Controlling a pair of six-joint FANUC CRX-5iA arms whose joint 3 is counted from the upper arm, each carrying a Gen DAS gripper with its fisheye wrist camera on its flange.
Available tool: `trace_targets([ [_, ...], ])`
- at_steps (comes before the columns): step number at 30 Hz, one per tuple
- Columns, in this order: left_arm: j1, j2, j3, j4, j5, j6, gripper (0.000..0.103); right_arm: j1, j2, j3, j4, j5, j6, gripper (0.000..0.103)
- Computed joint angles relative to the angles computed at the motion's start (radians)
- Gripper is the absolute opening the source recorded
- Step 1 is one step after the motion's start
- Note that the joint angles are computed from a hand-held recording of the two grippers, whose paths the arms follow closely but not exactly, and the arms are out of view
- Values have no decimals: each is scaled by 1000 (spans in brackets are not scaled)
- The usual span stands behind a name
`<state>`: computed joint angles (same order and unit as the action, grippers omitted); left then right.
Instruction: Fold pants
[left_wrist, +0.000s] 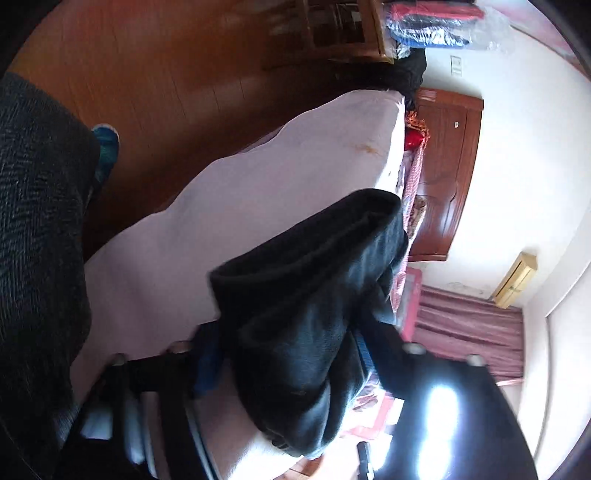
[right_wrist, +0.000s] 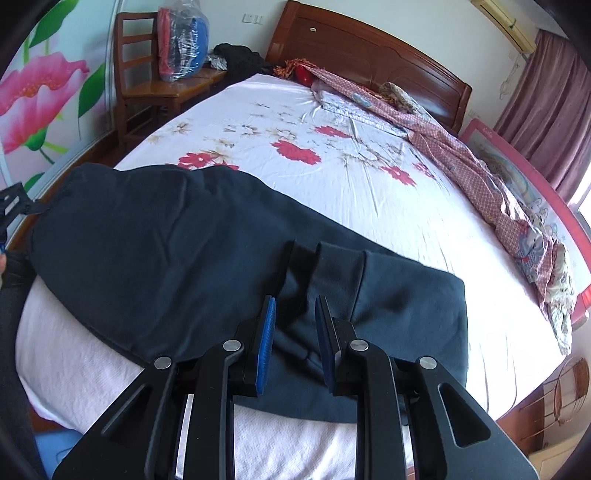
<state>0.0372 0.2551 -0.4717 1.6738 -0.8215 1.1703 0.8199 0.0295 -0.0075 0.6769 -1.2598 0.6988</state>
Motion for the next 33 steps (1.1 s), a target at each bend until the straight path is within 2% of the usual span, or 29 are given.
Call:
trace_targets([
  [1,-2,-5,-6,17,1,-11,44,3,-8,-12,-4,2,-20,22],
  [2,5,-16,0,-18,12,-1,37,4,-13,-16,-9,-4,-31,22],
  [3,18,-32,11,-77,23,21,30,5,-21,-24,-16,-3,-39,22],
  [4,39,-54,34,-171,31,58,28,6,-29,-30,-24,-3,-48,22],
  [6,67,-99,64,-308,42,91,26,6,-47,-53,-30,0,-74,22],
  [13,33,-131,250,-510,63,101,23,-14,-125,-149,-75,20,-221,22],
  [18,-56,-85,426,-555,46,-2,23,-41,-225,-248,-86,69,-373,22],
  [24,-204,51,658,-546,-24,-106,23,-66,-365,-378,-70,98,-556,22],
  [30,-335,195,850,-573,-104,-101,23,-66,-486,-482,-61,66,-684,22],
  [33,-399,261,937,-633,-144,-106,23,-66,-530,-521,-61,48,-733,22],
])
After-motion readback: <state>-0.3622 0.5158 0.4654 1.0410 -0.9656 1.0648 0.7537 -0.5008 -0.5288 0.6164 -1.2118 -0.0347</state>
